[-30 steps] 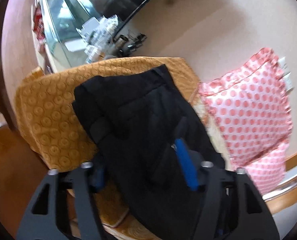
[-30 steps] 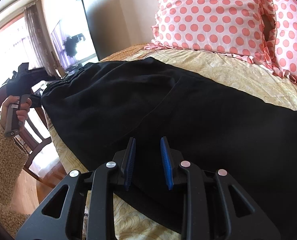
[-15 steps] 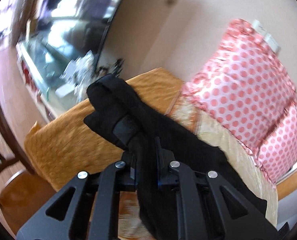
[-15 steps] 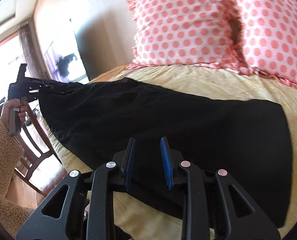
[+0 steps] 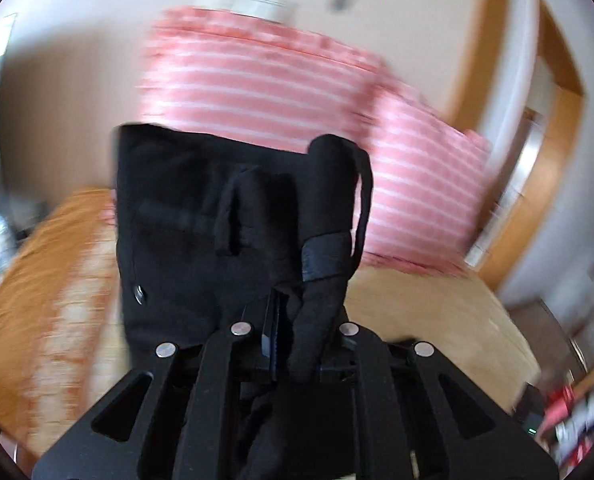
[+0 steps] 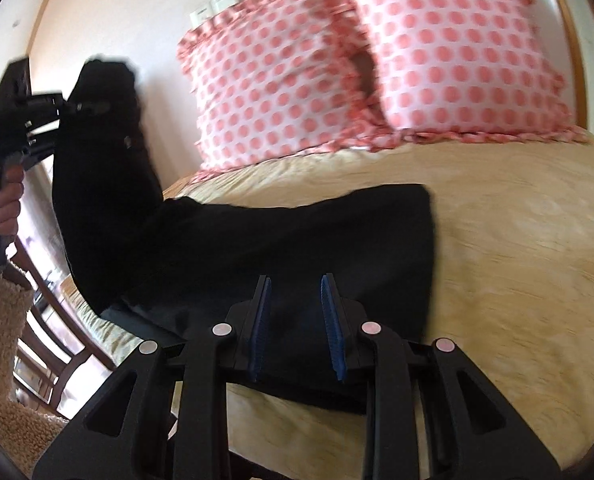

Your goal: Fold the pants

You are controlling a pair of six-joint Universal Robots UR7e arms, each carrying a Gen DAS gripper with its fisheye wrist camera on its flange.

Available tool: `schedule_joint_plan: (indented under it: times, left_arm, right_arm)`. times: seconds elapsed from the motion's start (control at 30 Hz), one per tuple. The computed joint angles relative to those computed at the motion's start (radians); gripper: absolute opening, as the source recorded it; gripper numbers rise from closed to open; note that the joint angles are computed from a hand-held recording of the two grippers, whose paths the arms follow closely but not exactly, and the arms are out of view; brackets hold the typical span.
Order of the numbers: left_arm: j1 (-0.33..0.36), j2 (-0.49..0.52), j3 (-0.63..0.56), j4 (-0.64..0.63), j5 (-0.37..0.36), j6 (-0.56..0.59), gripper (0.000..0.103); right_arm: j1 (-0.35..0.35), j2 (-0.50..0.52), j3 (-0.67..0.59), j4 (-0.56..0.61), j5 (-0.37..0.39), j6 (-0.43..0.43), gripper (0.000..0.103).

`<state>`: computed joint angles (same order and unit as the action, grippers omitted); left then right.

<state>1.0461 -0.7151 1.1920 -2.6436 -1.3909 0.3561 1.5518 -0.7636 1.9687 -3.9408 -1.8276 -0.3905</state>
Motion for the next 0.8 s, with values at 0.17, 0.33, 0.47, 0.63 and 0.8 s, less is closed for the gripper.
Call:
schedule_joint_plan:
  times: [0.17,0.33,0.47,0.63,0.8]
  left_arm:
    - [-0.039,0.039,0.145,0.064,-0.071,0.058,0.011]
    - [-0.024,0.092,0.174,0.167,-0.051,0.047,0.010]
    - [-0.019,0.083,0.160,0.141,-0.081,0.019,0.010]
    - [-0.049,0.060,0.224,0.032,-0.079,0.066,0.010]
    - [-0.036,0.081,0.277,0.049,-0.047,0.102,0.012]
  right_arm:
    - [-0.029,-0.027,0.070,-0.081,-0.008,0.034,0.028]
    - [-0.044,-0.041,0.111,-0.139,-0.029,0.054,0.041]
    - [-0.056,-0.054,0.137,-0.180,-0.034,0.066,0.041]
    - [-0.064,-0.062,0.143,-0.207,-0.043,0.081,0.041]
    - [-0.066,-0.070,0.148,-0.225,-0.084,0.100,0.041]
